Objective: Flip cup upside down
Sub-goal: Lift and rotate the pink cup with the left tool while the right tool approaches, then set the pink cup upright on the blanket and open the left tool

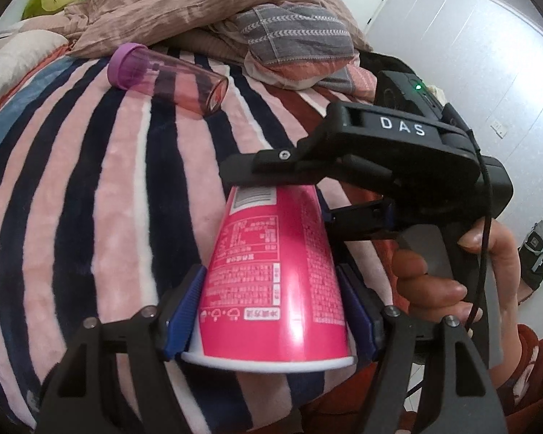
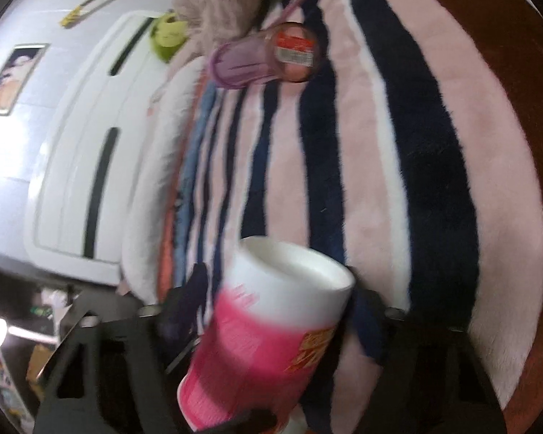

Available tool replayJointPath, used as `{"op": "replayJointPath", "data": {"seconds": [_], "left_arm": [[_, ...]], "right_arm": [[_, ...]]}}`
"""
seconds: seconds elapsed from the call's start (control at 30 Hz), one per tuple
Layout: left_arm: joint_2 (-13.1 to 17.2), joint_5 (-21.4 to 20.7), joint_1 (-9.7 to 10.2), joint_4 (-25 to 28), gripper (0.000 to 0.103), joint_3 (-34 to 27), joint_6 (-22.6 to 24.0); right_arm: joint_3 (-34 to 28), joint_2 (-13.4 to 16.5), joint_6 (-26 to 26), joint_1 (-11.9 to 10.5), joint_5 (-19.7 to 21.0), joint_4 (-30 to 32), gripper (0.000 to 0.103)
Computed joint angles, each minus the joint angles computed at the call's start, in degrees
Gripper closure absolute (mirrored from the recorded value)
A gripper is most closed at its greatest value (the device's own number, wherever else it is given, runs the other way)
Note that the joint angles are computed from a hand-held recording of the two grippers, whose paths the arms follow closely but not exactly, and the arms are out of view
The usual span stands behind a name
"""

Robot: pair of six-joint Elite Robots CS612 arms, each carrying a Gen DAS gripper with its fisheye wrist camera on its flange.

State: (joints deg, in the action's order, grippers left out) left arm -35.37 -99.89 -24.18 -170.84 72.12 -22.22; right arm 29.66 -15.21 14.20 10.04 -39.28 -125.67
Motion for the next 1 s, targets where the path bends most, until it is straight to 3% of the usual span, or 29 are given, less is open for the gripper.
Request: {"op": "replayJointPath", "data": {"seconds": [0.1,0.27,0.4,0.53,0.83,1.0], "left_arm": [[0.6,-0.9,0.28,-2.8,0.034,-0.5,1.0],[2.3,-2.5,0.84,-5.8,0.030,-3.1,1.4],[3.8,-5.0,1.34,-8.5,0.028,-5.0,1.7],[4.0,-3.1,1.00,-7.7,0.023,-4.8,2.1],[3.8,-4.3,0.84,-5.1,0.016,-3.9,2.5],[2.7,-1.9,0.29,-3.3,0.013,-2.6,2.1]], "right_arm": [[0.9,-0.8,-1.4,0.3,-2.0,-4.1,0.042],[3.8,-3.1,-4.7,0.7,-4.8,-17.4,0.048],[7.3,-5.2,-11.2,1.6,-9.6,-26.2,0.048],[11.3,-6.7,-17.5,2.0,-11.4,-33.4,0.048],[19.5,-9.8,-25.3,1.4,-9.8,-38.0,0.047],[22.3,-11.2,-25.4,1.1,-8.2,-37.7,0.044]]}}
